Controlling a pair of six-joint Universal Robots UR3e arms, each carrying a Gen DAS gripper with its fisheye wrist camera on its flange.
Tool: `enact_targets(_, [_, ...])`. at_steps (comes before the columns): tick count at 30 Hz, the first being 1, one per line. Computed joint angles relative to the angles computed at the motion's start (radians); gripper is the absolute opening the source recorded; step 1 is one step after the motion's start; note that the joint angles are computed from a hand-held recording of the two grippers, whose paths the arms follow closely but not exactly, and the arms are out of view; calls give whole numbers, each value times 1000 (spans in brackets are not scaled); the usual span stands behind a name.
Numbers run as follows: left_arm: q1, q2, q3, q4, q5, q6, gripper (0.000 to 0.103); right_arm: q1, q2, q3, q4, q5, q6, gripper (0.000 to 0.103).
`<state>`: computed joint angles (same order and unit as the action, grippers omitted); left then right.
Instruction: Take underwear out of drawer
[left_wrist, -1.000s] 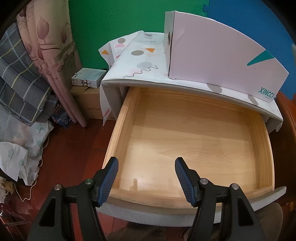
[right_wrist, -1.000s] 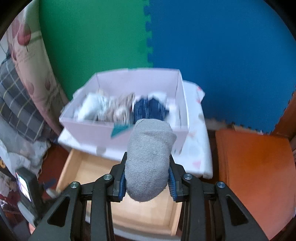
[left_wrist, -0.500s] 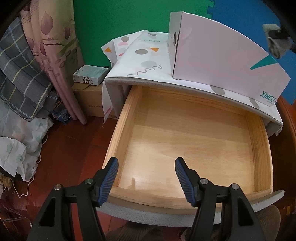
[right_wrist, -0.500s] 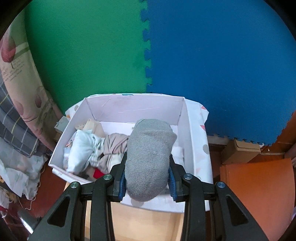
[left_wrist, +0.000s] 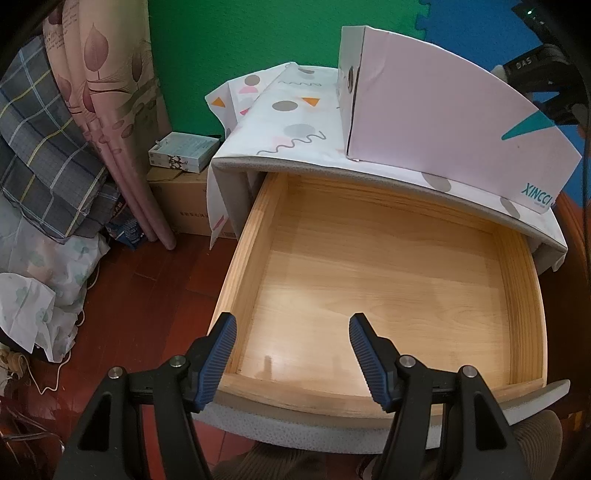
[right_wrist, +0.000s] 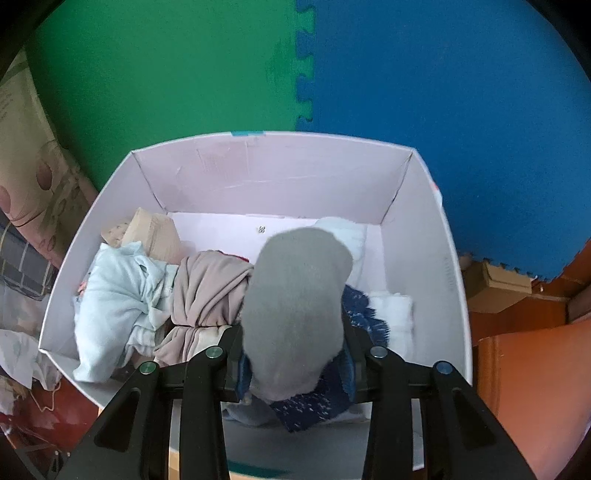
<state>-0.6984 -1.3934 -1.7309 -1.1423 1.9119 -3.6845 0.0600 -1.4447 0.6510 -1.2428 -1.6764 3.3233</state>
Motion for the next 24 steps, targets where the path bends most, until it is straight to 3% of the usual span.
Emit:
enact_targets(3, [-3,-2,3,-3,3,0,65,20,-6,14,-17,-25,12,39])
enact_targets(5, [-2,0,0,1,4,0,65,26,-8,2,-12,-28,18,49])
enact_targets(7, [-3,-3,-1,5,5,-1,65,45,-17,-9,-15,-59,22,67])
enact_targets(9, [-4,-3,0,4,7,-2,65,45,-38,-20,-14,-52,11,78])
enact_targets(14, [-14,-11,5,11,20,-5,65,76,-87,-153,78,-46,19,88])
enact_targets(18, [-33,-13,11,10,43,-14,65,163,-154,-172,107,-108,56,98])
enact_targets(24, [-72,-15,20,7,91,-32,65,439,-351,114,71,-301,290,102])
